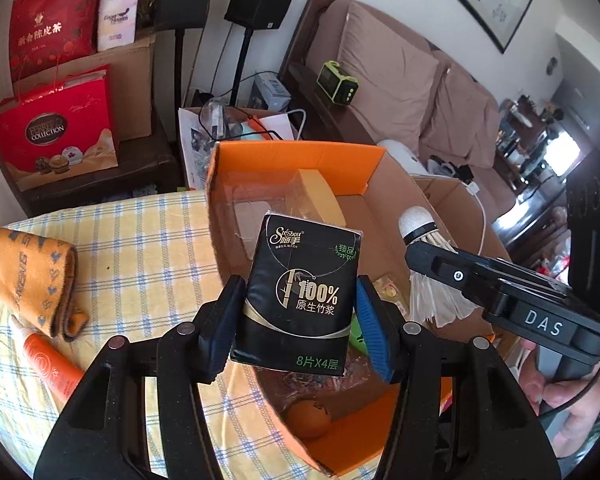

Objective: Organize objects
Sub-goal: 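Carry tissue pack and shuttlecock into the orange box and open both grippers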

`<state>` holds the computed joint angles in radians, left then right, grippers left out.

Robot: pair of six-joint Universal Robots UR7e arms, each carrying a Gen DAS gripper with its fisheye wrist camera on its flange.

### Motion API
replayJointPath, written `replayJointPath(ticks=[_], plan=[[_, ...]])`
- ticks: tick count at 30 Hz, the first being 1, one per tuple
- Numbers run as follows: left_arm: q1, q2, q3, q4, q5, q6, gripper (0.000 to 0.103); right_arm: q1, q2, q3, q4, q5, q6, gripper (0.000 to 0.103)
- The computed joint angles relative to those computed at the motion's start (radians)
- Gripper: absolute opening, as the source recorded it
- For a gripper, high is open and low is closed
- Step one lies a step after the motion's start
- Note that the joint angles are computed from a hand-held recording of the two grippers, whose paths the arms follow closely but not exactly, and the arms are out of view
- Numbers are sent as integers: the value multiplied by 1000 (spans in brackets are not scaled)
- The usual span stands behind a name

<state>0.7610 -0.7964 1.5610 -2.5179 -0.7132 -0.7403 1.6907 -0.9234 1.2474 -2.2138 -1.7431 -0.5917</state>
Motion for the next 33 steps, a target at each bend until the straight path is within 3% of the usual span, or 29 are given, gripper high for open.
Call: replayJointPath(ticks=[10,20,33], plan=[[29,110,-136,152,-18,-12,53,-21,90,-107,40,-101,6,41],[54,136,-190,256,-29,-85,53,-30,141,-152,73,-127,21,41],[51,98,-121,120,-24,-86,71,-26,179,-190,94,-148,19,40]])
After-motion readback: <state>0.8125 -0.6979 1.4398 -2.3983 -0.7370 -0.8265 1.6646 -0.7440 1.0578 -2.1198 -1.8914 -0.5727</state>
